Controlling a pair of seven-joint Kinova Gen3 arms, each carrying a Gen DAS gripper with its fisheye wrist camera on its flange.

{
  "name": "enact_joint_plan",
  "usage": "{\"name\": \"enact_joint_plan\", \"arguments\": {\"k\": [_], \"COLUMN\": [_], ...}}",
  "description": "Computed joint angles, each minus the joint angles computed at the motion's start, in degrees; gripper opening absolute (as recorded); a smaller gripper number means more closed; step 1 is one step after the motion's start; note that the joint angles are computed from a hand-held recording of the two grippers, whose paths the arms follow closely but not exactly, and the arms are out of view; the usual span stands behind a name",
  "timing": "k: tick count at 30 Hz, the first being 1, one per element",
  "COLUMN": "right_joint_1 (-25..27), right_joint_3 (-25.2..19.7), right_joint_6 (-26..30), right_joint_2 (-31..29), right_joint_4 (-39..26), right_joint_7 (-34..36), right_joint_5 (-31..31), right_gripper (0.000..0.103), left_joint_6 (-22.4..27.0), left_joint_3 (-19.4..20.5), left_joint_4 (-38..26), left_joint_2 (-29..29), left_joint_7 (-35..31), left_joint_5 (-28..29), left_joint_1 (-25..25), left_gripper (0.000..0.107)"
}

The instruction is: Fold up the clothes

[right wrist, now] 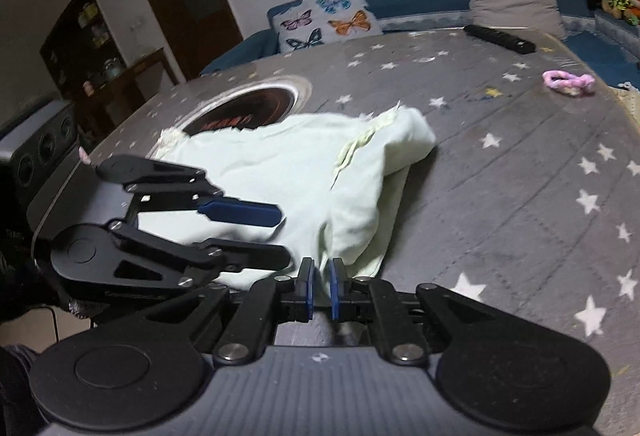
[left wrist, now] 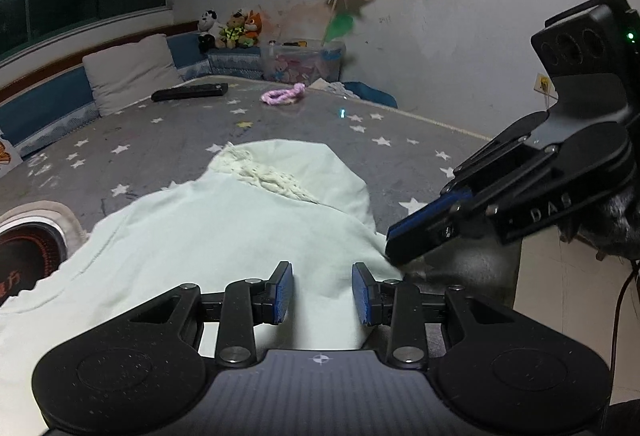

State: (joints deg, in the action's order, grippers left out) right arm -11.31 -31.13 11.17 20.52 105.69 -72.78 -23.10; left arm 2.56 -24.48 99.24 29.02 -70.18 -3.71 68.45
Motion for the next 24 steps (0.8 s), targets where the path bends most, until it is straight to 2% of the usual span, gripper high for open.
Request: {"name": "enact_joint_plan", "arguments": {"k": [4,7,10,13,24], "right_joint_1": [0.2,6.5,11.1,11.0,12.8], "right_joint_3": [-0.7,-7.0,-11.0,-10.3,-14.5], "right_joint_6": [-0.8,-1.6,-2.9,-3.5,-4.7], "right_joint_2": [0.4,1.5,2.0,1.9,4.5], "right_joint_4": [0.6,1.1,2.0,2.2,1.7], "right_joint_7": [0.4,2.5,2.8,1.1,-1.7], "right_joint_5": [0.2,-2.4,-4.1,-3.3,1.4], "right_gripper": [0.010,0.010,0.010,0.010,0.010], "left_joint_6": [1.0,1.4,1.5,1.7,2.0], "left_joint_3": [1.7,2.4,2.6,2.8,2.2], "left_joint_4": [-0.8,-1.1,-1.2,-1.3,-1.4], "left_joint_2": [0.3,0.4,0.5,0.7,0.9], "left_joint_7": [-0.1,0.3,0.9,1.4,3.3], "left_joint_5": [-0.5,-1.1,-1.6,-2.1,-3.8], "left_joint_1": [-1.4,-2.0,-2.1,-2.3,-1.5], "left_gripper": [0.036,0.036,0.036,0.036,0.038]}}
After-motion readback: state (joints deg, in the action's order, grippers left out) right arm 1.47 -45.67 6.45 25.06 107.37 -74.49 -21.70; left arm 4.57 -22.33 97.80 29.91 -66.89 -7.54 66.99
